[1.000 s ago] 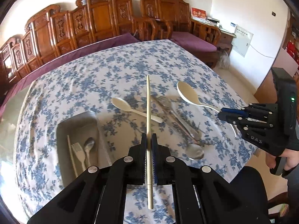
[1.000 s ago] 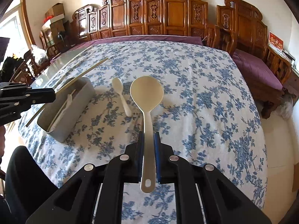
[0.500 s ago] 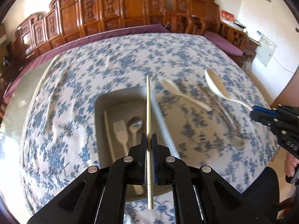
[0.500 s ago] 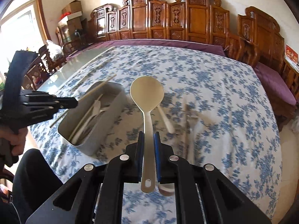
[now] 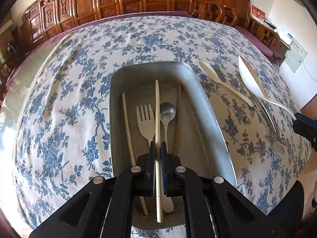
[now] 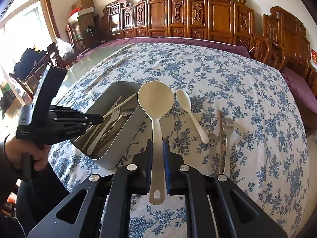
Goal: Organize utensils
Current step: 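Carry the wooden chopstick into the grey tray and open the left tool, then lower the white plastic spoon into the grey tray and open the right tool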
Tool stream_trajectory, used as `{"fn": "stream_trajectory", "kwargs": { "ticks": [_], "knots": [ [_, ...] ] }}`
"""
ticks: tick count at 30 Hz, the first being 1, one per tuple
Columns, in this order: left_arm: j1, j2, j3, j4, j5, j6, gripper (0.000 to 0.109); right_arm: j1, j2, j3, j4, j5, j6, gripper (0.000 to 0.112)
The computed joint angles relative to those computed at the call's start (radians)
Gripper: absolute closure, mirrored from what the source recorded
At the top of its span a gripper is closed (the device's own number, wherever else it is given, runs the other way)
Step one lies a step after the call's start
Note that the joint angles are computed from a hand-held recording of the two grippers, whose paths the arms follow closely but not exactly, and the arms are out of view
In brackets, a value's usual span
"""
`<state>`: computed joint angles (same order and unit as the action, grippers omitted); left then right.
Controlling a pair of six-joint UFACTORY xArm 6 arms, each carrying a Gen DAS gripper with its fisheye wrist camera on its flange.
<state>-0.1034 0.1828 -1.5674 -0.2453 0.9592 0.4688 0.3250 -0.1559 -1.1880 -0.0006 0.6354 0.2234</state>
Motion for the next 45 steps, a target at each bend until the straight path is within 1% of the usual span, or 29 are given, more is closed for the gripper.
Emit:
{"fn": "stream_trajectory", "kwargs": {
  "ticks": [6, 16, 22, 29, 37, 45],
  "knots": [
    [0.003, 0.029, -0.032, 0.009, 0.042, -0.031, 0.104, 0.009, 0.02, -0.016, 0.008, 0.005, -0.003, 0.1],
    [0.028, -0.004, -0.041, -0.03, 0.049, 0.015, 0.104, 0.038, 0.086, -0.098, 0.006, 0.021, 0.003, 0.1],
    [0.065, -0.038, -0.05, -0.071, 0.06, 0.054, 0.104, 0.068, 0.167, -0.195, 0.013, 0.049, 0.008, 0.1],
    [0.115, -0.045, -0.074, -0.085, 0.064, 0.074, 0.104, 0.114, 0.291, -0.321, 0.02, 0.09, 0.032, 0.1],
    [0.158, -0.037, -0.089, -0.087, 0.064, 0.086, 0.104, 0.15, 0.434, -0.471, -0.048, 0.154, 0.108, 0.1],
    [0.173, -0.026, -0.101, -0.085, 0.063, 0.094, 0.104, 0.156, 0.498, -0.53, -0.114, 0.188, 0.186, 0.1]
  ]
}}
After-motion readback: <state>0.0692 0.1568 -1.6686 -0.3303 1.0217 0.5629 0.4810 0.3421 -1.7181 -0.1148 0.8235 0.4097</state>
